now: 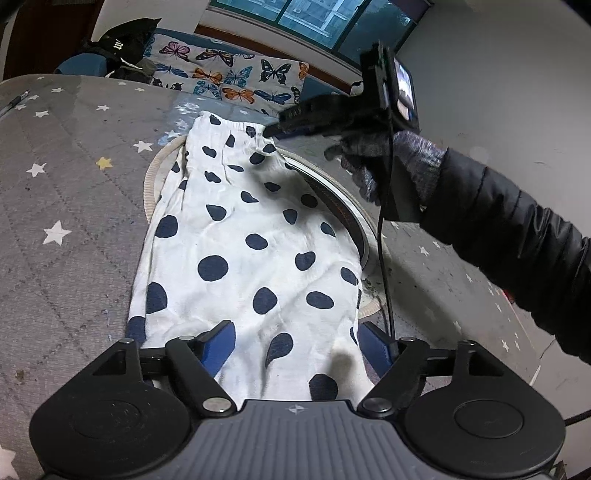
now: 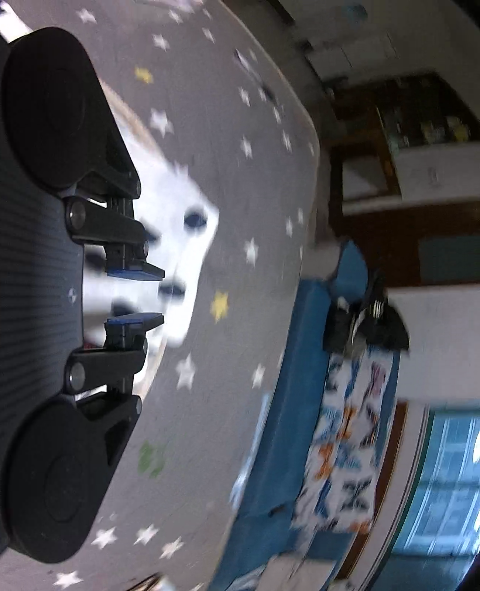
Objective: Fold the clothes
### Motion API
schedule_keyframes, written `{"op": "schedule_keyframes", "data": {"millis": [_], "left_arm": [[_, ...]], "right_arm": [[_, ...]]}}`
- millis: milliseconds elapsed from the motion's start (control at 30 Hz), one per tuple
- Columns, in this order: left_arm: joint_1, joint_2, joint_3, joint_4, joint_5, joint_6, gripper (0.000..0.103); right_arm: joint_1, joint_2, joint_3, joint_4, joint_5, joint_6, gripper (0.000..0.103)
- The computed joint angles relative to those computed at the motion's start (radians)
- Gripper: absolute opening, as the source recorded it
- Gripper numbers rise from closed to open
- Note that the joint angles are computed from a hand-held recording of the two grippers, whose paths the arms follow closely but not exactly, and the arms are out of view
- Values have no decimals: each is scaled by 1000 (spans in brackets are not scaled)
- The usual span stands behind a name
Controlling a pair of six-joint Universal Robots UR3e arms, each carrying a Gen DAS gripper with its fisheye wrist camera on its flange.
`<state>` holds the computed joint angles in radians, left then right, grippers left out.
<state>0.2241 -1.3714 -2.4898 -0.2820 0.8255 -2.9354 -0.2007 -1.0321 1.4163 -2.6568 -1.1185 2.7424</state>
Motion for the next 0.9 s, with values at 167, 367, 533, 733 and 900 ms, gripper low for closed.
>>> {"op": "schedule_keyframes", "data": {"millis": [167, 367, 533, 733, 900], "left_arm": [[-4, 5, -6, 15, 9, -19, 78], [-6, 13, -19, 32, 13, -29, 78], [-16, 13, -30, 65, 22, -49, 79], [3, 40, -52, 58, 8, -45, 79], [9, 41, -59, 62, -1, -45, 79]], "right_arm": [[10, -41, -46, 298, 168, -69, 18], [58, -120, -20, 496, 194, -137, 18], [102, -102, -11, 452, 116, -73, 18], [96, -90, 11, 401, 101, -14, 2], [61, -97, 44, 354, 205, 37, 1]]}}
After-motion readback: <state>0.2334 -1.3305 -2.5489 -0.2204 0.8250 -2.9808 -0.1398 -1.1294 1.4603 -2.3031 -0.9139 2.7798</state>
